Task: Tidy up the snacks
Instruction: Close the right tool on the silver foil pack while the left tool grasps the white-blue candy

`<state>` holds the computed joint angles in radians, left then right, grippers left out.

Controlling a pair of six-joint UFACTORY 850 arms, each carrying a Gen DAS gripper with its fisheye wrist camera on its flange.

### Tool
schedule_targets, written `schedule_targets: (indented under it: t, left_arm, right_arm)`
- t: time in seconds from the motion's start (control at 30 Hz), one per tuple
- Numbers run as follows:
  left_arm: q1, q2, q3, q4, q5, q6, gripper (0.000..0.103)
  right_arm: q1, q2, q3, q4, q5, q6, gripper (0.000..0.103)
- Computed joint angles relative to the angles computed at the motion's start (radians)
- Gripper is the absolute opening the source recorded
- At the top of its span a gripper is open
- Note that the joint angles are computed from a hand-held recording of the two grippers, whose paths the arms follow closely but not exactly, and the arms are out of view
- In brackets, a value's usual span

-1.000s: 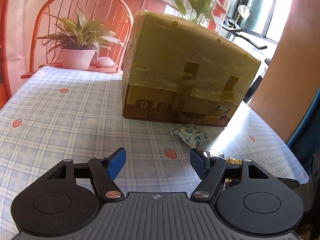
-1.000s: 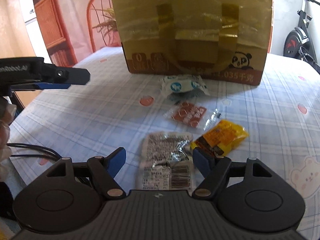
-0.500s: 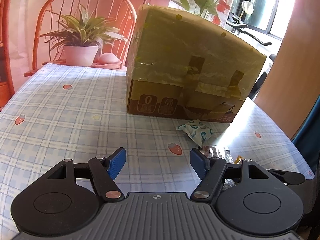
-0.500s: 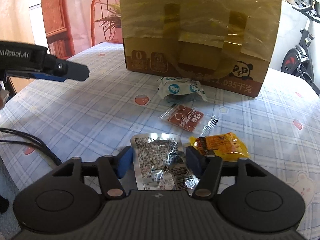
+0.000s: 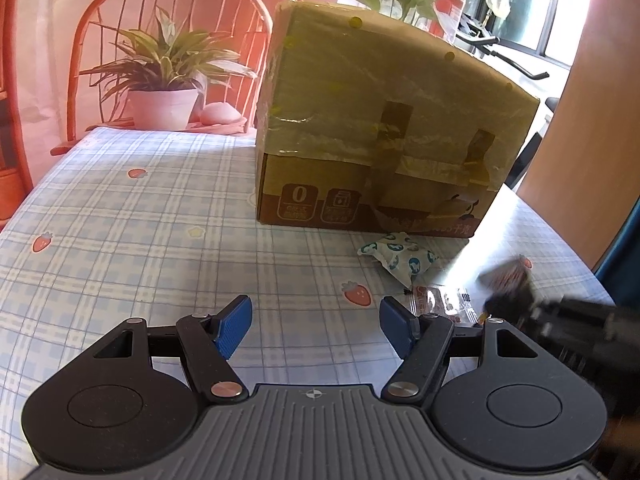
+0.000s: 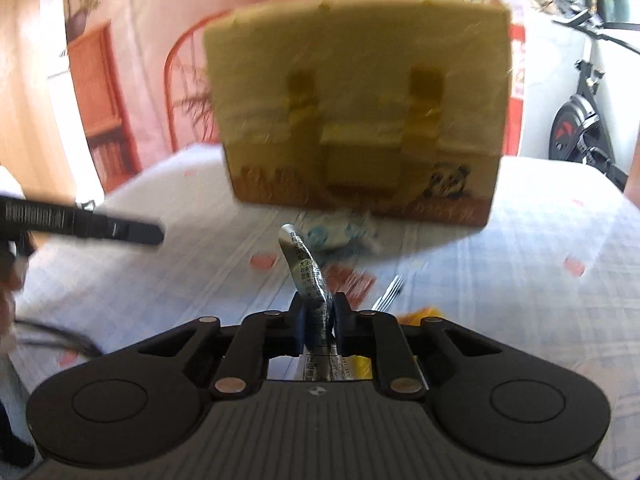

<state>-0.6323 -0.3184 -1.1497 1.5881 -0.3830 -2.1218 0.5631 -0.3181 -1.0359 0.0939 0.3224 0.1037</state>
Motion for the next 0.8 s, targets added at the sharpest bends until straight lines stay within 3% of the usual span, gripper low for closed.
schedule_targets:
  t: [0.2, 0.4, 0.57, 0.8]
  left_arm:
    - [0.008, -0.037, -0.049, -0.022, 0.031, 0.063, 0.073]
    - [0.022, -0.106, -0.147, -0.06, 0.099, 0.116, 0.075]
    - [0.029, -0.199, -0.277, -0.251, 0.126, 0.284, 0.078]
    - [0.031, -0.326, -0.443, -0.541, 0.098, 0.629, 0.078]
  right_arm:
    - [-0.066, -0.026, -0.028, 0.0, 0.051, 0.04, 0.015]
    - [-0.113, -0.079, -0.074, -0.003, 0.046, 0.039, 0.015]
    - [-0.125, -0.098, -0.076, -0.06, 0.056, 0.101, 0.015]
    - [-0.136, -0.11, -0.074, -0.177, 0.068, 0.216, 0.015]
